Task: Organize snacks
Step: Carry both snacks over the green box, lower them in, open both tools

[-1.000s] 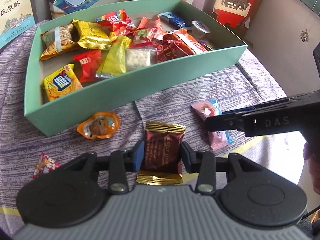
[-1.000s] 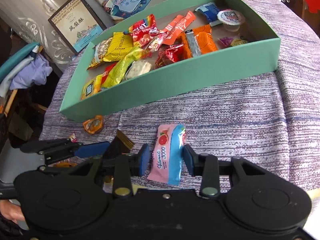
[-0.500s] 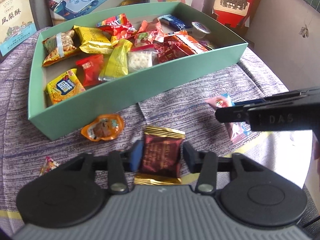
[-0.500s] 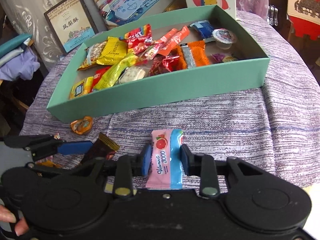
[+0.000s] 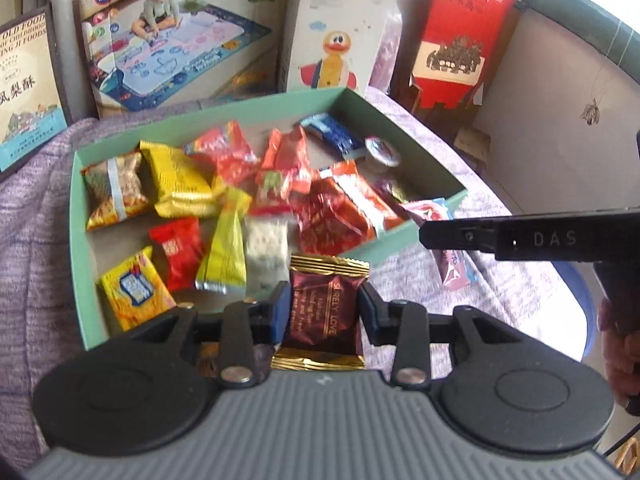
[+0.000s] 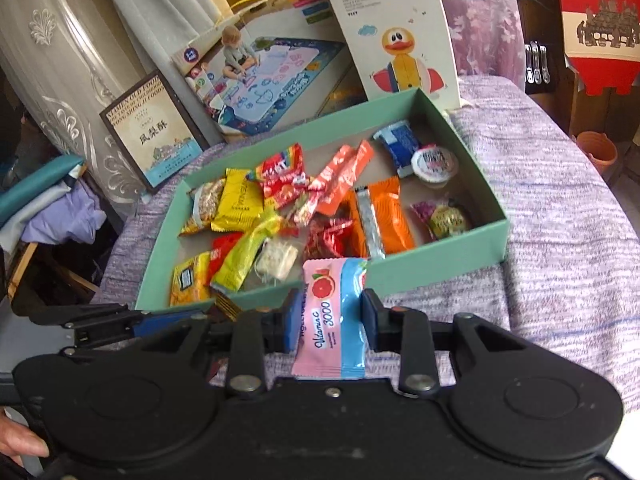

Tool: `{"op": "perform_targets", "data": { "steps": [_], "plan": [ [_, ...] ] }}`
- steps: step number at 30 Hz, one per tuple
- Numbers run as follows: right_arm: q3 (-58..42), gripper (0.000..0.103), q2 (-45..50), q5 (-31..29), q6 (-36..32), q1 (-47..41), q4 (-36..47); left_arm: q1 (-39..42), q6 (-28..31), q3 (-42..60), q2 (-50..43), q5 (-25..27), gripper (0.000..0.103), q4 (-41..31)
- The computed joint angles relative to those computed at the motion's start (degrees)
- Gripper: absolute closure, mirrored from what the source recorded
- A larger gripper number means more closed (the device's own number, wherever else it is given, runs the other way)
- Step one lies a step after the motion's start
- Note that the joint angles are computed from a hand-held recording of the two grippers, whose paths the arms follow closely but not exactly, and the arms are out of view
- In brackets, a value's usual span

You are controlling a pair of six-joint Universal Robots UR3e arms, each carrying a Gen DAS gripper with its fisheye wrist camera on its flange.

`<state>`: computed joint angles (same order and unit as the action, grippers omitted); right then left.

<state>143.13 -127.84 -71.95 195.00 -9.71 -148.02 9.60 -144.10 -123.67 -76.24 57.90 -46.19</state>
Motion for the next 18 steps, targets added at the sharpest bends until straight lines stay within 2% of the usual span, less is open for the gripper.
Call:
{"op": "perform_targets", "data": {
  "steps": [3, 7, 11, 18],
  "plan": [
    [-3.0, 0.072, 6.9, 2.1, -1.1, -3.8, -4.7, -4.4, -5.8, 8.4, -9.8, 2.0, 0.067, 5.8],
    [-8.7, 0.072, 19.6, 3.8, -1.0, -6.5, -11.7, -9.4, -11.9, 23.8, -24.2, 5.7, 0.067, 8.0],
    [-14.4, 0.072, 31.2, 5.1, -1.2, -8.4, -16.7, -12.7, -16.0, 38.1, -36.2, 8.2, 0.067, 7.3],
    [-23.5, 0.072, 46.9, 4.9, 0.4, -8.4, -22.3, -16.5, -18.6, 59.2, -52.3, 11.9, 0.067, 3.0]
  ]
}}
